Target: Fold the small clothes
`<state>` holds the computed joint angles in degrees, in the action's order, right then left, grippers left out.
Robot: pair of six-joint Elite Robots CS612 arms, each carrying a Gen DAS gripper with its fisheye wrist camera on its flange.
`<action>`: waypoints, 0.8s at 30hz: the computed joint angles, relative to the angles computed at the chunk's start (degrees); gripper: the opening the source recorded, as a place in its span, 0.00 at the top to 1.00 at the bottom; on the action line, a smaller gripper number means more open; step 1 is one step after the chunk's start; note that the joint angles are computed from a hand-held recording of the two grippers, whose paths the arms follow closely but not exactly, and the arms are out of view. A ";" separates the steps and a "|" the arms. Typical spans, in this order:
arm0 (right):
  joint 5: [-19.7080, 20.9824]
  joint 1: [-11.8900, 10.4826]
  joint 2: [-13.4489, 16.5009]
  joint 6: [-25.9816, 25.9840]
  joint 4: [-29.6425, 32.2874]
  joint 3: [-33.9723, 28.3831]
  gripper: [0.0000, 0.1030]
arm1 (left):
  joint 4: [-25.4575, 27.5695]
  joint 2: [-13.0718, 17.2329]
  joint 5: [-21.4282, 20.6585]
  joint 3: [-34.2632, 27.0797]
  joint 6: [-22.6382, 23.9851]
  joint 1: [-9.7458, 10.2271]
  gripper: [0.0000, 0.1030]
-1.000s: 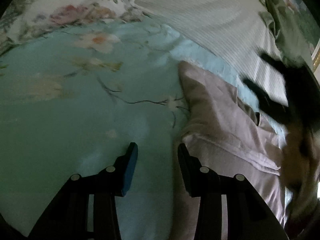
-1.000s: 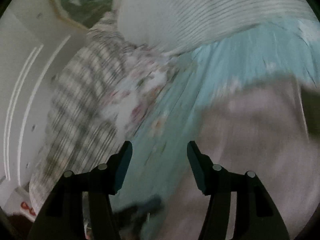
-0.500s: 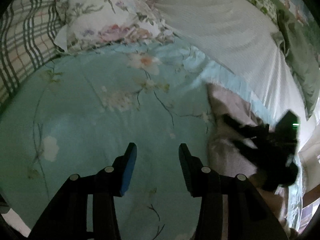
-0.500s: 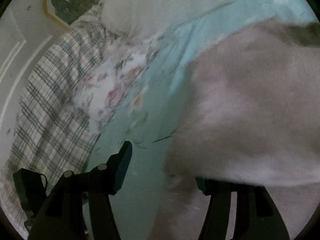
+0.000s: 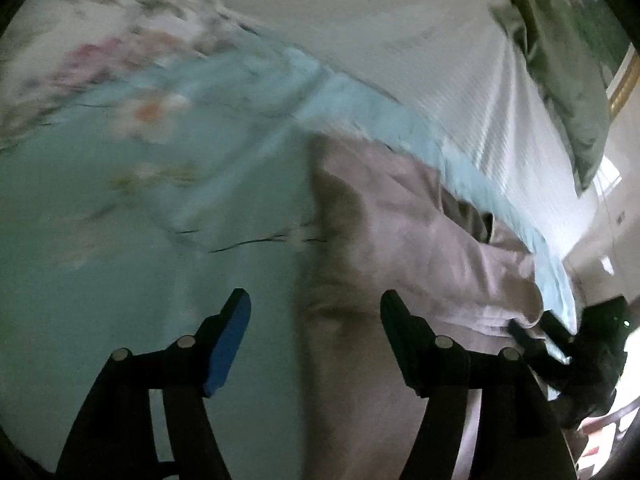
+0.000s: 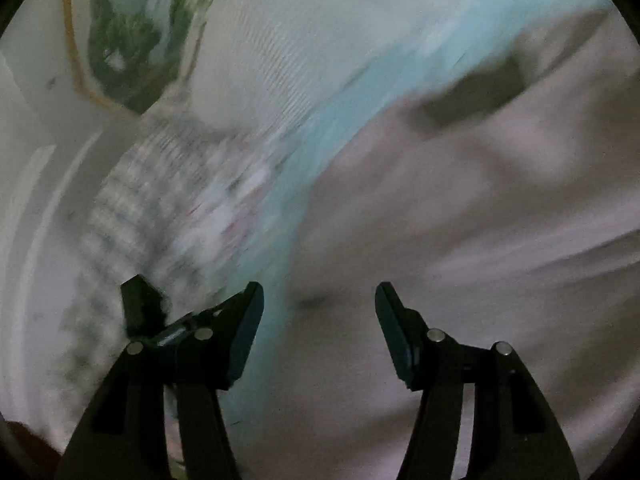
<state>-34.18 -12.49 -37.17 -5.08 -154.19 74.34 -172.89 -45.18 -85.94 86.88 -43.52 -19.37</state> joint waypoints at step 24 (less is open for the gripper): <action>-34.45 -1.96 2.62 2.25 -1.80 -6.95 0.87 | 9.29 9.95 6.17 -16.44 21.58 -0.33 0.81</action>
